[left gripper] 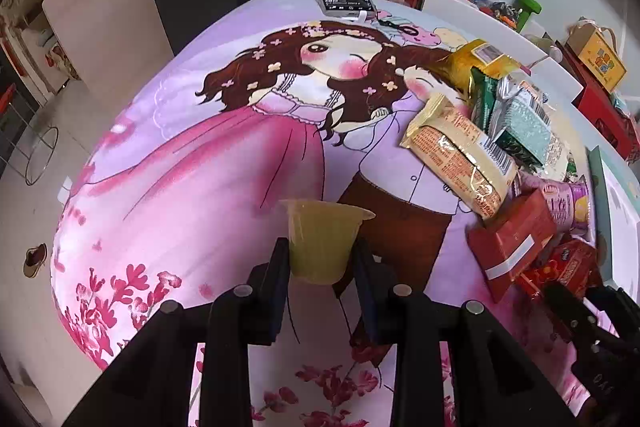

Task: Organize snacks
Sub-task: 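Close the right tool on the red snack bag while the left tool lifts the yellow cup, then place the yellow cup in the white tray with the left tool while the right tool places the red bag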

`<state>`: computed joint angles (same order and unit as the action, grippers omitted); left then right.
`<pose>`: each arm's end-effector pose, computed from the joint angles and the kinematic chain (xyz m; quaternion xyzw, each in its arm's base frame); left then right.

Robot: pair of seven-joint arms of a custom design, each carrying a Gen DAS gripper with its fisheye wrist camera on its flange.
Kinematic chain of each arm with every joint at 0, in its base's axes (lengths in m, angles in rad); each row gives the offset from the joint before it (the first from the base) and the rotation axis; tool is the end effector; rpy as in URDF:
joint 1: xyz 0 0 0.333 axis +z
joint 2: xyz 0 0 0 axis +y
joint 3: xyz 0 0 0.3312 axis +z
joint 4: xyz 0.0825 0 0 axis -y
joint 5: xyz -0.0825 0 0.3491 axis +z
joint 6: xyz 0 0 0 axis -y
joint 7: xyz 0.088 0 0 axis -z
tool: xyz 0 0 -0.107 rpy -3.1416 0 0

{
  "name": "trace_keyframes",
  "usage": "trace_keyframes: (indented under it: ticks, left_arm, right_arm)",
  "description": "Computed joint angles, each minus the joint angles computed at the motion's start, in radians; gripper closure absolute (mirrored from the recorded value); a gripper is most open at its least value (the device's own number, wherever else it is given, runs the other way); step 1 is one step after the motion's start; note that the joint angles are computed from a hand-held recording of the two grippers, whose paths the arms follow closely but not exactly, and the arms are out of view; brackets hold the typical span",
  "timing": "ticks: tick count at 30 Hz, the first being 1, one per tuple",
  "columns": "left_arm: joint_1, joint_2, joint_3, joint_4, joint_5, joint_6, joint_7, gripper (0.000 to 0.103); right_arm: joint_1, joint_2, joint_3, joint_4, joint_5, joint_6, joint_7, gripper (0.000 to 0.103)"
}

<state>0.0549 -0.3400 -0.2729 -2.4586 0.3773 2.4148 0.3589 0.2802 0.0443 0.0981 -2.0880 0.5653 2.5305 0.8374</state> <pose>0.4146 -0.0969 0.4796 -0.8918 0.3898 -0.1187 0.1967 0.5211 0.2002 0.4784 -0.8724 0.4017 -0.0391 0.2758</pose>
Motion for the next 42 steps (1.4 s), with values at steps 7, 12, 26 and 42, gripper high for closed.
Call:
trace_keyframes:
  ticks: [7, 12, 26, 42]
  left_arm:
    - [-0.003, 0.000, -0.016, 0.039, 0.024, -0.038, -0.016, 0.071]
    - [-0.015, 0.030, -0.010, 0.099, 0.043, -0.036, -0.007, 0.071]
    - [-0.143, 0.326, 0.026, 0.514, 0.166, -0.074, 0.135, 0.071]
    - [-0.378, 0.790, 0.116, 1.141, 0.046, -0.166, 0.499, 0.071]
  right_arm:
    - [-0.016, -0.012, -0.017, 0.020, 0.036, 0.010, -0.001, 0.041]
    - [-0.030, -0.007, -0.025, 0.059, 0.028, 0.029, 0.018, 0.041]
    - [-0.118, 0.110, -0.039, 0.273, -0.098, 0.093, 0.228, 0.041]
    - [-0.272, 0.303, -0.075, 0.475, -0.285, 0.043, 0.543, 0.041]
